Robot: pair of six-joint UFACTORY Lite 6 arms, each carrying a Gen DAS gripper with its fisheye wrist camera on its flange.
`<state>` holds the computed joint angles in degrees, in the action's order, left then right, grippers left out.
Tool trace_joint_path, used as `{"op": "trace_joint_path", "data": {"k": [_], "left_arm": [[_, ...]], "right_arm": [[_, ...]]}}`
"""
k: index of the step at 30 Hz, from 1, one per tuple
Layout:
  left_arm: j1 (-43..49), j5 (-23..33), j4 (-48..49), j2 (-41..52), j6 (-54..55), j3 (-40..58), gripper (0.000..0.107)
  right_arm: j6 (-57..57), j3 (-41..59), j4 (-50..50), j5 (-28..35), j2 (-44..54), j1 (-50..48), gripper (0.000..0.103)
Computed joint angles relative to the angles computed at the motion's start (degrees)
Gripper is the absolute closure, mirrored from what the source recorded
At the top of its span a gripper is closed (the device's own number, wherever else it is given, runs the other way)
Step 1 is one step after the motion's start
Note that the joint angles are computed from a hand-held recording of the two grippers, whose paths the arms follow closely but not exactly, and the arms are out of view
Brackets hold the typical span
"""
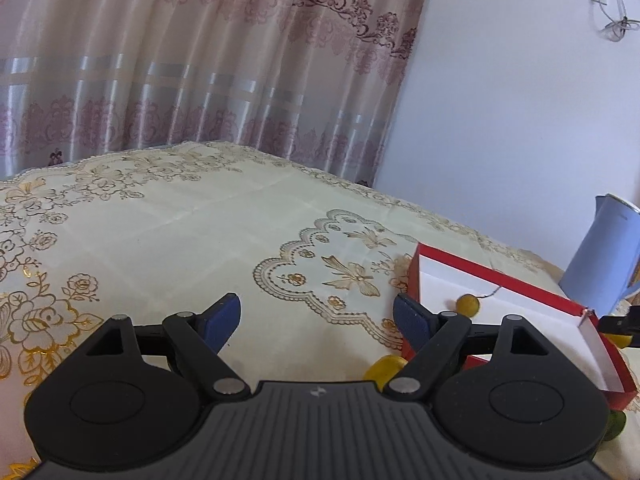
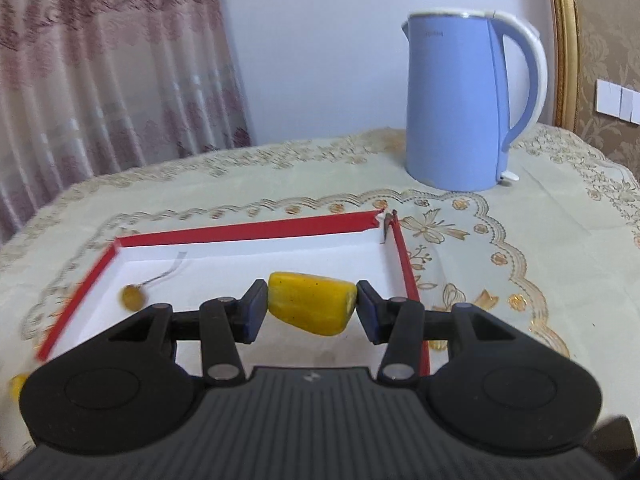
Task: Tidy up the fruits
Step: 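Grasp the yellow pepper piece with the right gripper and drop it in the tray, then move the left gripper to the yellow mango and close on it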
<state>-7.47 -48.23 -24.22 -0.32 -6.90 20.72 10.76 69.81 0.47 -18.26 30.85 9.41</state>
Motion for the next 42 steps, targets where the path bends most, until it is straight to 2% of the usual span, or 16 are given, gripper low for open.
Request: {"op": "trace_joint_path", "data": {"k": [4,5,6,7,11,15,18,20,23,25,28,30,34,39,42], "left_arm": [[-1.33,-1.30,-2.43,0.15,1.78,-0.15,0.023],[-1.45,-1.28,-2.67,0.11,2.18,-0.05,0.023],[-1.68,-1.35,-2.90,0.16,2.50,-0.02,0.023],[-1.71,-1.25,-2.91,0.19,2.65,0.08,0.023],[-1.10,-0.15,-1.84,0.17,2.22,0.44,0.022],[0.13,1.52,-0.09,0.33,0.75,0.98,0.021],[1.01,3.09,0.60,0.97,-0.22,1.88,0.021],[1.18,4.19,0.83,1.35,-0.06,2.43,0.021],[-0.17,4.29,-0.49,1.52,2.75,2.65,0.021],[-2.06,3.04,-2.64,1.86,5.58,2.63,0.021],[-3.63,4.15,-3.57,3.04,9.41,4.10,0.021],[-4.99,6.81,-7.54,4.47,15.38,6.55,0.021],[-4.54,13.70,-13.03,5.55,21.38,9.99,0.018],[1.57,18.43,-3.64,1.31,13.59,6.98,0.012],[5.09,21.40,4.23,0.12,8.69,6.86,0.012]], "right_arm": [[-14.06,11.40,15.17,5.98,9.21,0.48,0.054],[-13.54,11.56,15.44,6.32,9.57,0.33,0.048],[-10.63,9.46,13.31,4.84,8.47,0.29,0.031],[-7.18,6.55,10.20,3.06,6.63,0.23,0.024],[-6.09,-14.72,9.49,-10.48,-7.71,1.79,0.022],[-1.42,-35.20,9.04,-21.90,-22.10,4.48,0.001],[1.51,-44.31,11.67,-31.26,-24.61,7.61,0.000],[1.78,-44.13,13.14,-33.73,-21.07,8.77,0.000],[4.89,-41.09,9.81,-30.49,-16.84,7.38,0.000],[8.80,-41.98,5.62,-32.40,-16.51,5.45,0.000],[14.15,-42.18,-0.35,-33.24,-15.53,2.42,0.000],[17.11,-41.52,-2.00,-32.44,-14.69,1.05,0.000],[21.43,-42.69,-7.22,-36.27,-13.94,-1.46,0.000],[22.93,-42.92,-9.52,-38.04,-13.49,-2.48,0.000],[23.25,-42.04,-10.46,-36.88,-13.13,-2.65,0.000]]}}
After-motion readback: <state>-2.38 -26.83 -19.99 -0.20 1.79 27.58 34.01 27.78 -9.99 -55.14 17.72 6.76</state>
